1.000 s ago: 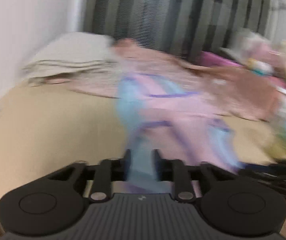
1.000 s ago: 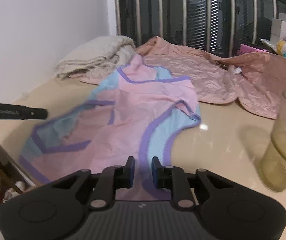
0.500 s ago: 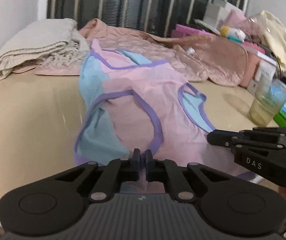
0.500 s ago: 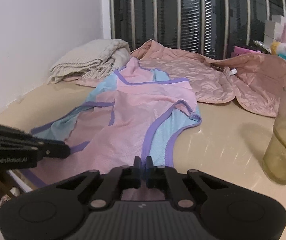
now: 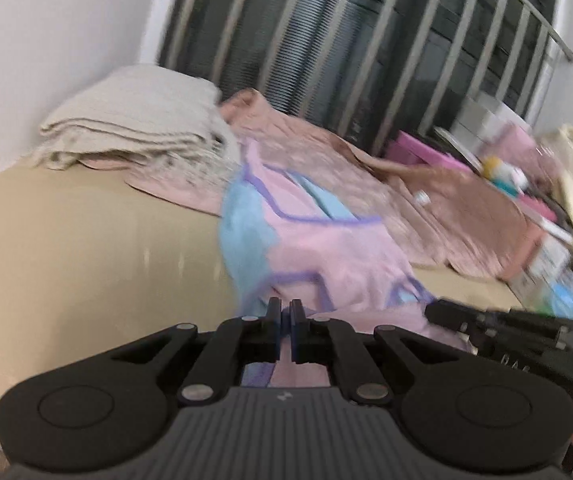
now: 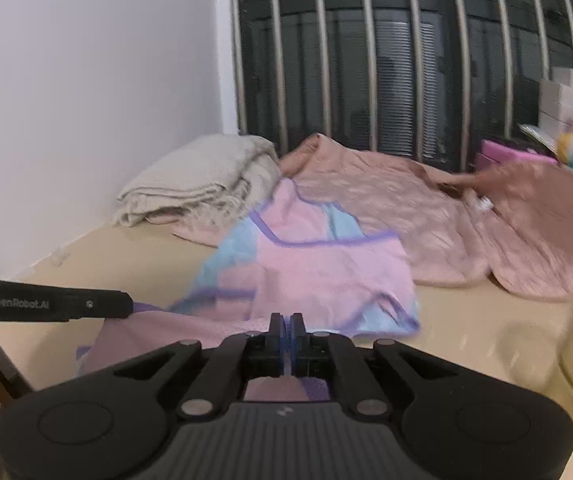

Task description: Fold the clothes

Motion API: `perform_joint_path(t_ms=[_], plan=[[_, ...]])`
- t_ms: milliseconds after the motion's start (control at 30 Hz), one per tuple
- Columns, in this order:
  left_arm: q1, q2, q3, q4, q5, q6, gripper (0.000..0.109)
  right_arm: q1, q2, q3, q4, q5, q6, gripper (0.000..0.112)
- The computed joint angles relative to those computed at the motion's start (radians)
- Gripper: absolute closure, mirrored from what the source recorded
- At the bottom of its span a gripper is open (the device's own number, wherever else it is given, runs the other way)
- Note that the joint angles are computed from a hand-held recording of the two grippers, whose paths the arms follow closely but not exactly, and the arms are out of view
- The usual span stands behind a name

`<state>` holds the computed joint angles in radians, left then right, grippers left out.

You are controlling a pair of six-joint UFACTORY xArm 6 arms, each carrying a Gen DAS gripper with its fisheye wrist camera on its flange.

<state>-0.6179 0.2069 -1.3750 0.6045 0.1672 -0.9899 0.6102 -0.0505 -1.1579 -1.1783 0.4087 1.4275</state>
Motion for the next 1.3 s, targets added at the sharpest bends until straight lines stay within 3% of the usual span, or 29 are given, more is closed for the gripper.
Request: perform_joint_path(t_ms=[67, 200, 267, 300, 367, 467, 567, 600, 667, 733, 767, 800, 867, 933, 1033, 1100, 1167, 1233, 1300], plan=[[0.009, 0.036, -0.031, -0.082, 0.027, 0.075, 0.105, 0.000, 0.079, -0.074, 0.083, 0.013, -0.089, 0.110], [0.023, -0.012, 0.047, -0.083, 0.016, 0.035, 0.101, 0.021, 0.112, -0.111, 0.070, 0.093, -0.100, 0.099], [0.031, -0.089, 0.146, -0.044, -0.031, -0.017, 0.086, 0.039, 0.027, -0.029, -0.035, 0.129, -0.004, 0.088], [0.029, -0.129, 0.192, 0.002, -0.044, -0.047, 0.071, 0.043, -0.022, 0.023, -0.089, 0.130, 0.038, 0.084], [0.020, -0.202, 0.270, 0.077, -0.056, -0.087, 0.068, 0.036, -0.119, 0.138, -0.137, 0.056, 0.048, 0.084], [-0.032, -0.226, 0.291, 0.119, 0.000, -0.035, 0.068, 0.041, -0.187, 0.242, -0.117, -0.034, -0.015, 0.085], [-0.072, -0.176, 0.232, 0.210, 0.101, -0.091, 0.068, 0.069, -0.155, 0.236, -0.143, 0.005, -0.013, 0.085], [-0.083, -0.158, 0.211, 0.228, 0.139, -0.107, 0.070, 0.066, -0.137, 0.220, -0.150, 0.007, 0.002, 0.085], [-0.088, -0.136, 0.187, 0.260, 0.187, -0.155, 0.088, 0.038, -0.091, 0.180, -0.145, -0.026, 0.044, 0.085], [-0.080, -0.140, 0.194, 0.284, 0.188, -0.184, 0.102, -0.005, -0.039, 0.141, -0.073, -0.091, 0.061, 0.085], [-0.074, -0.146, 0.203, 0.285, 0.183, -0.191, 0.103, -0.028, -0.017, 0.127, -0.031, -0.130, 0.065, 0.091], [-0.068, -0.155, 0.214, 0.283, 0.176, -0.206, 0.105, -0.048, 0.001, 0.118, 0.023, -0.170, 0.057, 0.111], [-0.054, -0.180, 0.241, 0.299, 0.155, -0.256, 0.106, -0.075, 0.001, 0.107, 0.004, -0.236, 0.150, 0.111], [-0.043, -0.199, 0.256, 0.353, 0.142, -0.322, 0.106, -0.076, -0.018, 0.084, -0.035, -0.230, 0.215, 0.111], [-0.038, -0.174, 0.224, 0.379, 0.153, -0.340, 0.106, -0.081, 0.004, 0.033, 0.196, -0.231, 0.018, 0.111], [-0.046, -0.144, 0.186, 0.393, 0.184, -0.320, 0.106, -0.064, 0.075, -0.042, 0.360, -0.127, -0.145, 0.106], [-0.056, -0.126, 0.160, 0.427, 0.222, -0.330, 0.106, -0.025, 0.138, -0.141, 0.356, 0.082, -0.191, 0.093], [-0.056, -0.125, 0.160, 0.424, 0.226, -0.329, 0.105, 0.020, 0.120, -0.134, 0.187, 0.172, -0.138, 0.090], [-0.050, -0.124, 0.166, 0.385, 0.216, -0.310, 0.105, 0.049, 0.056, -0.045, -0.023, 0.128, -0.058, 0.081]])
